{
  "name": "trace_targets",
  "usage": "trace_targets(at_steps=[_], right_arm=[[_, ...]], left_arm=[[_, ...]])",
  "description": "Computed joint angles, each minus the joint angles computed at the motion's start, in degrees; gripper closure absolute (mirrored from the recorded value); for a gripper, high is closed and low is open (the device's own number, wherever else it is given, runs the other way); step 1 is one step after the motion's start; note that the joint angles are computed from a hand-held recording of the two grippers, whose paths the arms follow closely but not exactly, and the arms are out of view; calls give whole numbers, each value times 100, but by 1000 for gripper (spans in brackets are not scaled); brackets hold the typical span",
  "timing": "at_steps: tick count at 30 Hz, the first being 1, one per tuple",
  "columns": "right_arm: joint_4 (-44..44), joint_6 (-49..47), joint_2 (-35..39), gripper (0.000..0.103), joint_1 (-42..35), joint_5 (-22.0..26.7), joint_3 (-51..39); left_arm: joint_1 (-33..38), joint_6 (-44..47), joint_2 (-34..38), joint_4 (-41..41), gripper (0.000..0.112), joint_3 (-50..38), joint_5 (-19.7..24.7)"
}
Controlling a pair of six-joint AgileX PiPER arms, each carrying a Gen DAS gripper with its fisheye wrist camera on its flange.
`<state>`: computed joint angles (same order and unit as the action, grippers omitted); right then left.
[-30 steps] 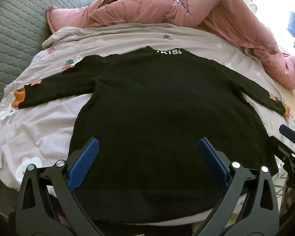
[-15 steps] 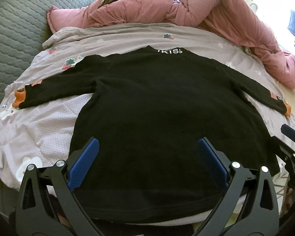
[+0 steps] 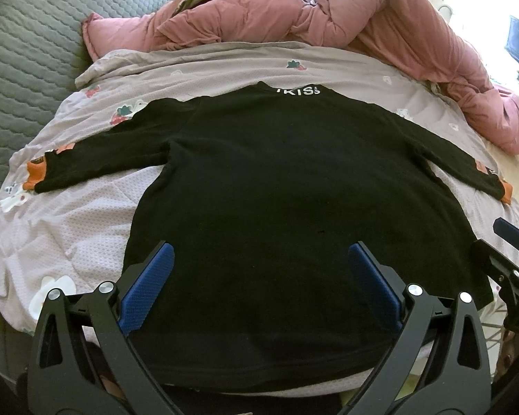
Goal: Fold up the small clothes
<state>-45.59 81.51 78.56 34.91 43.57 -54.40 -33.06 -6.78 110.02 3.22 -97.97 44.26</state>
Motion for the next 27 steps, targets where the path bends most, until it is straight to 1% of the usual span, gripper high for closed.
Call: trace_targets(at_steps=[21,27], right_arm=[[-32,-43,-127,4,-145,-64,108],[-22,-63,-198,4,-306,-106,188]], left_arm=[[-52,3,10,46,18,-12,-17],[-64,40,157,-56,18,-212,91]])
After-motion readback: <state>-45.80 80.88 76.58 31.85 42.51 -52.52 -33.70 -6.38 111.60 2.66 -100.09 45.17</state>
